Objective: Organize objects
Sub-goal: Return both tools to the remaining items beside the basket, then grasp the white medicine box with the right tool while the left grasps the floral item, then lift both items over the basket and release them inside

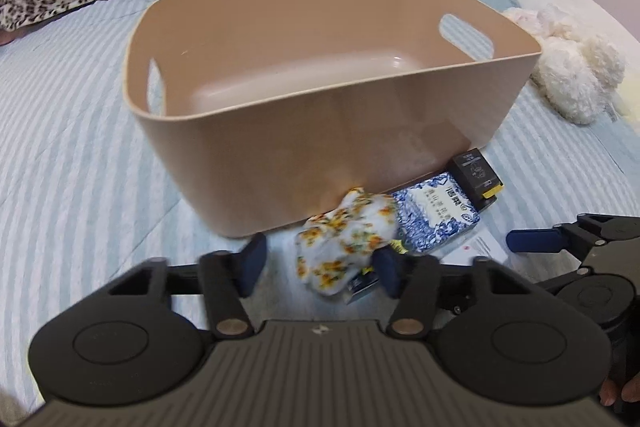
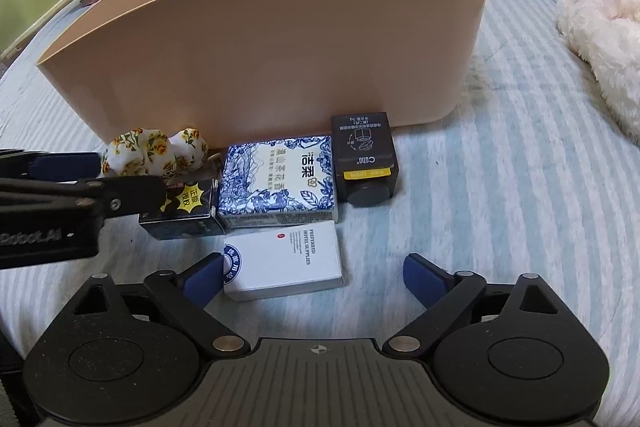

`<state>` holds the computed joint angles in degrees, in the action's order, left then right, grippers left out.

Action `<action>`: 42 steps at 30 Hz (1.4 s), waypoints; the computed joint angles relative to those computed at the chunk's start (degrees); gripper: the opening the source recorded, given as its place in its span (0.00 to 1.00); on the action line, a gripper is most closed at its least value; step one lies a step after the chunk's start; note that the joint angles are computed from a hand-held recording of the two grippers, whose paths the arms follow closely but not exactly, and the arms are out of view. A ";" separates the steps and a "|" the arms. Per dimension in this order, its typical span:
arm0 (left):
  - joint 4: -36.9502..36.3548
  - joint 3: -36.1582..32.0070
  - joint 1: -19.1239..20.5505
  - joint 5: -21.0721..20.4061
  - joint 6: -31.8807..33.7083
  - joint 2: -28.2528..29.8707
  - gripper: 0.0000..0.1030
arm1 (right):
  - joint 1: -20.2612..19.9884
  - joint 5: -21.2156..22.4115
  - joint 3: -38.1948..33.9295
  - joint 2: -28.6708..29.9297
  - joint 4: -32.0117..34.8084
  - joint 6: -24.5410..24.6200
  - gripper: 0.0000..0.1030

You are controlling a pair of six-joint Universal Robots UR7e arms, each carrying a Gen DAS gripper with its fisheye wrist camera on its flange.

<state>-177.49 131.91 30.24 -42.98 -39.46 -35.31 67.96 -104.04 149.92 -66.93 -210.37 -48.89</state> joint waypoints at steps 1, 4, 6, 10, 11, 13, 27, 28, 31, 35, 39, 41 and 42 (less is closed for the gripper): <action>-0.84 -0.01 0.08 -0.17 0.93 0.28 0.31 | -0.03 0.06 0.08 0.14 -0.33 -0.22 0.84; -1.88 -0.05 0.27 -0.44 1.57 0.66 0.19 | 0.08 -0.11 0.49 0.98 -2.80 -1.74 0.71; -1.90 0.05 0.41 -0.59 1.48 0.58 0.08 | -0.15 0.49 0.87 0.79 -3.52 -2.24 0.61; -2.05 0.93 0.15 -0.58 0.67 -0.13 0.06 | -0.60 1.24 1.27 -0.50 -2.69 -1.88 0.56; -1.79 1.18 -0.04 -0.45 0.29 -0.38 0.06 | -0.70 1.43 1.42 -0.87 -2.43 -1.83 0.56; -1.70 1.81 -0.49 -0.37 -0.36 -0.93 0.06 | -0.77 1.70 1.75 -1.84 -1.61 -1.64 0.55; 1.13 7.31 -7.28 2.36 -9.17 -7.42 0.06 | -1.42 7.51 3.12 -15.52 8.95 -1.45 0.55; 1.35 7.59 -7.85 2.84 -9.54 -7.95 0.06 | -0.67 7.60 3.45 -15.86 8.32 -1.05 0.55; 1.90 8.12 -9.45 4.63 -9.97 -9.57 0.06 | 0.39 9.09 3.38 -19.27 10.03 -0.75 0.55; 2.11 7.75 -10.57 7.42 -9.24 -11.21 0.06 | 2.31 11.19 2.68 -23.37 11.96 -0.07 0.55; 1.35 6.00 -10.49 10.69 -6.00 -11.30 0.06 | 4.40 12.40 0.93 -24.16 11.68 0.75 0.55; 0.83 4.77 -9.93 11.81 -4.14 -10.87 0.06 | 5.72 12.44 -0.49 -23.69 11.47 1.39 0.55; 0.64 4.08 -9.56 12.28 -3.30 -10.65 0.06 | 6.34 12.43 -1.19 -23.34 11.33 1.75 0.55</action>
<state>-176.84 135.99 20.68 -30.70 -42.76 -45.96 74.30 -91.61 148.73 -90.27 -199.03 -47.14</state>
